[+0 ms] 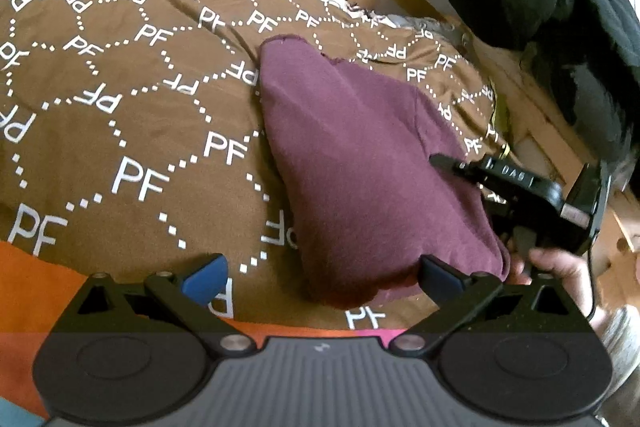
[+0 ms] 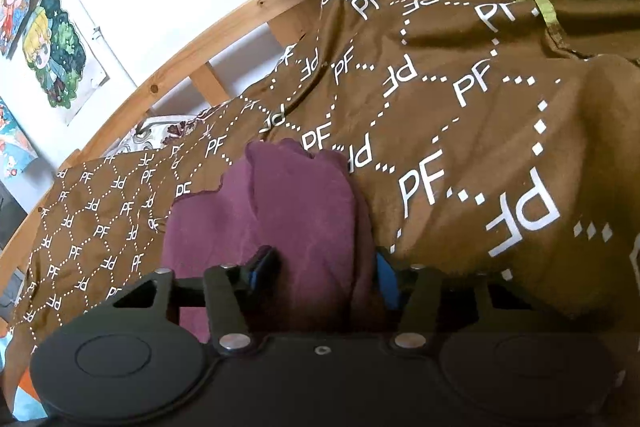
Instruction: Fold small clothes
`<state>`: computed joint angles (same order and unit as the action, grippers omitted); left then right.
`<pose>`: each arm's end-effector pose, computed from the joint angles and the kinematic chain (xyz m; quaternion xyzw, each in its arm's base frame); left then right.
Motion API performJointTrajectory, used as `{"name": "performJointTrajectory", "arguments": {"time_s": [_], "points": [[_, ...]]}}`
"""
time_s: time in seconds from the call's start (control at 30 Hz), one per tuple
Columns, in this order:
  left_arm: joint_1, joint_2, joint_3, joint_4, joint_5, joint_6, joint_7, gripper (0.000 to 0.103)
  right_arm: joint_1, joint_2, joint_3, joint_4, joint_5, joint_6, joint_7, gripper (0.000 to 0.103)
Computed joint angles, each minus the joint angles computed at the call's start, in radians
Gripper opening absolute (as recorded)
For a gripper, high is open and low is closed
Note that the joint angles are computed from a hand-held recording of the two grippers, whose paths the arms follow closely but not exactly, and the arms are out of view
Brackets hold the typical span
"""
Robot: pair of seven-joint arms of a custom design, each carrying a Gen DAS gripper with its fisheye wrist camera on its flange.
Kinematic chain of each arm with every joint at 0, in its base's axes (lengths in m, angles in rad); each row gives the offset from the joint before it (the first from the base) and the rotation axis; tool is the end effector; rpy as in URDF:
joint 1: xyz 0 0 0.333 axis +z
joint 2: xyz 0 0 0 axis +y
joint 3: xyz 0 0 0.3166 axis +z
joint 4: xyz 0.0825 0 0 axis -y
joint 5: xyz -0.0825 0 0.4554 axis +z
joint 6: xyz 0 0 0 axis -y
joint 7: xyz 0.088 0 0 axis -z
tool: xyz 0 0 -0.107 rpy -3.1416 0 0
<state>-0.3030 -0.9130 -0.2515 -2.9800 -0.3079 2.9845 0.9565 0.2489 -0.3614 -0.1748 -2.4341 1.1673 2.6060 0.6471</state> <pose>0.3388 -0.1684 0.4457 -0.7328 0.5182 -0.4272 0.1094 0.5291 0.0185 0.4488 -0.6536 0.5951 -0.0420 0.4657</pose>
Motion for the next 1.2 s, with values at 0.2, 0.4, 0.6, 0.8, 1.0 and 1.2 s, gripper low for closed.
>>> {"name": "performJointTrajectory", "arguments": {"time_s": [0.2, 0.4, 0.6, 0.8, 1.0, 1.2], "points": [[-0.002, 0.037, 0.015, 0.006, 0.007, 0.130, 0.021, 0.102, 0.008, -0.003, -0.001, -0.009, 0.027, 0.014, -0.028, 0.050], [-0.039, 0.168, 0.113, 0.107, -0.025, 0.062, 0.110, 0.102, 0.002, 0.000, 0.002, -0.006, 0.029, 0.003, -0.025, 0.050], [-0.168, 0.207, 0.260, 0.135, -0.146, 0.039, 0.251, 0.097, -0.004, -0.002, 0.003, -0.006, 0.033, -0.010, -0.009, 0.047], [-0.148, 0.192, 0.245, 0.159, -0.200, -0.037, 0.327, 0.068, 0.002, -0.022, 0.011, -0.008, 0.004, -0.012, -0.005, 0.026], [-0.046, 0.137, 0.142, 0.170, -0.182, -0.104, 0.327, 0.053, 0.060, -0.088, 0.000, -0.032, 0.045, 0.028, -0.143, 0.019], [0.079, -0.041, 0.038, 0.124, -0.051, -0.212, 0.272, 0.050, 0.150, -0.165, 0.005, -0.059, 0.131, 0.067, -0.334, 0.018]]}}
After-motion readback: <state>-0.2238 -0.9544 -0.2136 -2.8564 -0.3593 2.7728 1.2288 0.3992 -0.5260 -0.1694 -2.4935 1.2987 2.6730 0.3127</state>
